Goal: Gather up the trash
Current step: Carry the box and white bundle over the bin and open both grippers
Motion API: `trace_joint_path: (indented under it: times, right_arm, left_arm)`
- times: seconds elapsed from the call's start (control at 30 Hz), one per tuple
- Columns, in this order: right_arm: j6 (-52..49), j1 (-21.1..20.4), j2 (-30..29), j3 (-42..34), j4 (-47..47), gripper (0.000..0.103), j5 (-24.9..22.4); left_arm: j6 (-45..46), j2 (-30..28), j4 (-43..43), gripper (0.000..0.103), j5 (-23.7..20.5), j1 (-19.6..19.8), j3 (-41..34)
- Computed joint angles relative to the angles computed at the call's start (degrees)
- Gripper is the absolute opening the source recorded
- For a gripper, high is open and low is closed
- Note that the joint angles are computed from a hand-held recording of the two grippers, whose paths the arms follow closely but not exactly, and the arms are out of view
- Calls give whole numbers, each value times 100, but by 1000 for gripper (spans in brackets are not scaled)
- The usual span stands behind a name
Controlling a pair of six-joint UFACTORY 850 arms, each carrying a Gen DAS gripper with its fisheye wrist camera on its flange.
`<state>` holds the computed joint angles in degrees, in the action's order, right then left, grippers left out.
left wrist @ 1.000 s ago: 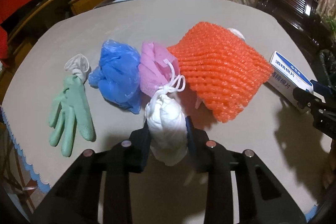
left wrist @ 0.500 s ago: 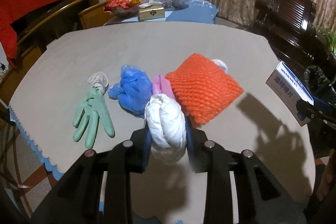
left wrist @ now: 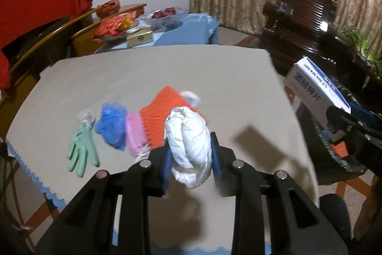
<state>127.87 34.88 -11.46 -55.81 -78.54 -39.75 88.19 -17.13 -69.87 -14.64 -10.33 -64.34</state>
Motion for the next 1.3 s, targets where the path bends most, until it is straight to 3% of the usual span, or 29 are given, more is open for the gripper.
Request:
trace_joint_path:
  times: [0.23, 0.7, 0.93, 1.3]
  right_arm:
    - [45, 30, 668, 594, 203, 63, -404]
    - [2, -107, 1873, 1795, 756, 63, -989]
    - [134, -378, 2277, 2317, 860, 63, -931]
    - [333, -1051, 2394, 2729, 665, 62, -447]
  left_arm:
    - [75, 310, -125, 28, 51, -493, 277]
    - [-556, 386, 143, 28, 214, -1564, 339]
    - [-799, 163, 230, 28, 271, -2070, 166]
    - [-1458, -445, 834, 28, 314, -2628, -327]
